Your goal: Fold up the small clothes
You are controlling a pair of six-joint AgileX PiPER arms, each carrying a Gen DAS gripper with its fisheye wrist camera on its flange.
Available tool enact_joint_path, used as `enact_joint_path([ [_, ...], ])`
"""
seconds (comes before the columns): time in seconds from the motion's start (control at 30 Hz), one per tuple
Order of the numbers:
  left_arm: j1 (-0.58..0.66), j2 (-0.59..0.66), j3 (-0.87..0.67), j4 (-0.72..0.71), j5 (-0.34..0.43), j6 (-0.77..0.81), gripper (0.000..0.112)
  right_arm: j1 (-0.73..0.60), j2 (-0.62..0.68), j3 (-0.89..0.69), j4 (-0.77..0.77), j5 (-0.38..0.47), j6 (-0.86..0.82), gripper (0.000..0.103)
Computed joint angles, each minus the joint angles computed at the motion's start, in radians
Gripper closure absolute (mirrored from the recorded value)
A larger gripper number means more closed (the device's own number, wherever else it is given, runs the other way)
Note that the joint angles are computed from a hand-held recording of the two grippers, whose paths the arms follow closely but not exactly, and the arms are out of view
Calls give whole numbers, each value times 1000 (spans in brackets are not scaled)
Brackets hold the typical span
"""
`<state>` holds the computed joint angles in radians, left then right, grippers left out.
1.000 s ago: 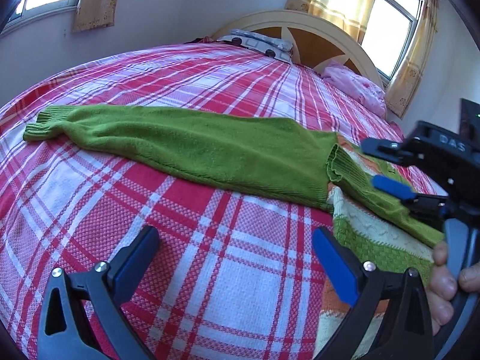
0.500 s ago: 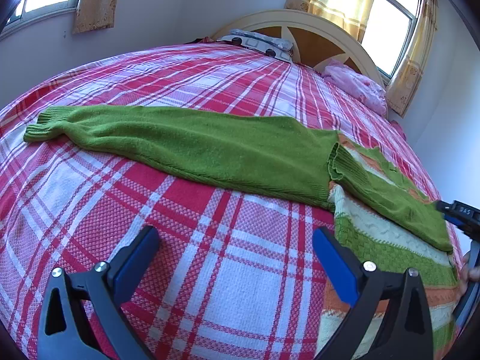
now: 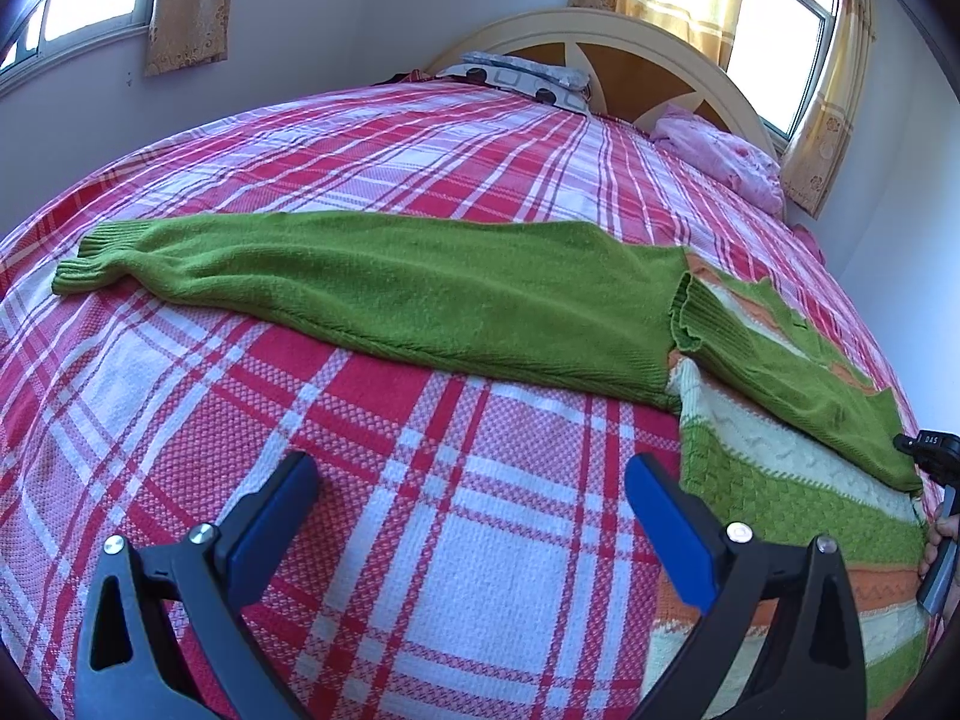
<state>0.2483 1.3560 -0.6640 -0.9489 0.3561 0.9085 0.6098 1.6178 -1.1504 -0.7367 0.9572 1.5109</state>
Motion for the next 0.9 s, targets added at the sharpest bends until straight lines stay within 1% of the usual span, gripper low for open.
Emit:
enact_joint_path([
  [0.1, -13, 3, -2, 30, -15, -30, 9, 26, 18, -22, -49, 85, 16, 98],
  [0.13, -18, 4, -2, 38, -20, -40, 9, 30, 28, -34, -67, 143, 27, 103],
  [0.17, -21, 6, -3, 42, -23, -44, 9, 19, 29, -30, -68, 164, 29, 103],
  [0.2, -22, 5, -3, 46, -24, -47, 9, -12, 18, -7, -43, 145, 28, 103],
  [0.23, -22, 6, -3, 48, -26, -48, 9, -52, -9, 32, 2, 86, 26, 103],
  [0.27, -22, 7, -3, 47, -26, -47, 9, -75, -36, 71, 15, 38, 44, 103],
  [0.33, -24, 7, -3, 46, -27, -47, 9, -54, -95, 122, -48, 21, 141, 103],
  [0.37, -26, 7, -4, 54, -29, -56, 9, -22, -124, 138, -114, 31, 201, 103],
  [0.4, -28, 7, -3, 60, -32, -61, 9, -6, -133, 136, -140, 36, 221, 103],
  [0.43, -32, 7, -2, 68, -36, -69, 9, 2, -133, 118, -144, 32, 207, 102],
  [0.47, -34, 9, -3, 75, -39, -75, 9, -6, -125, 93, -119, 3, 158, 102],
  [0.5, -35, 11, -5, 75, -40, -76, 9, -30, -111, 63, -66, -53, 74, 100],
  [0.53, -35, 13, -5, 74, -42, -74, 9, -56, -90, 35, -9, -100, -11, 91],
  [0.57, -35, 13, -5, 74, -42, -74, 9, -77, -61, 1, 40, -122, -80, 70],
  [0.6, -35, 14, -6, 70, -41, -71, 9, -91, -37, -22, 62, -128, -111, 56],
  [0.63, -36, 13, -5, 72, -42, -73, 9, -99, -17, -35, 67, -137, -118, 39],
  [0.67, -36, 13, -5, 72, -42, -73, 9, -107, 4, -47, 70, -151, -113, 38],
  [0.73, -38, 16, -7, 83, -46, -83, 9, -130, 17, -45, 100, -179, -123, 38],
  [0.8, -44, 17, -8, 103, -51, -102, 9, -127, 50, -61, 89, -143, -109, 38],
  [0.83, -48, 21, -11, 111, -55, -111, 9, -123, 64, -65, 81, -127, -120, 52],
  [0.87, -48, 23, -12, 113, -56, -112, 9, -127, 84, -71, 99, -137, -170, 73],
  [0.9, -47, 22, -11, 114, -55, -112, 9, -119, 71, -53, 86, -143, -181, 74],
])
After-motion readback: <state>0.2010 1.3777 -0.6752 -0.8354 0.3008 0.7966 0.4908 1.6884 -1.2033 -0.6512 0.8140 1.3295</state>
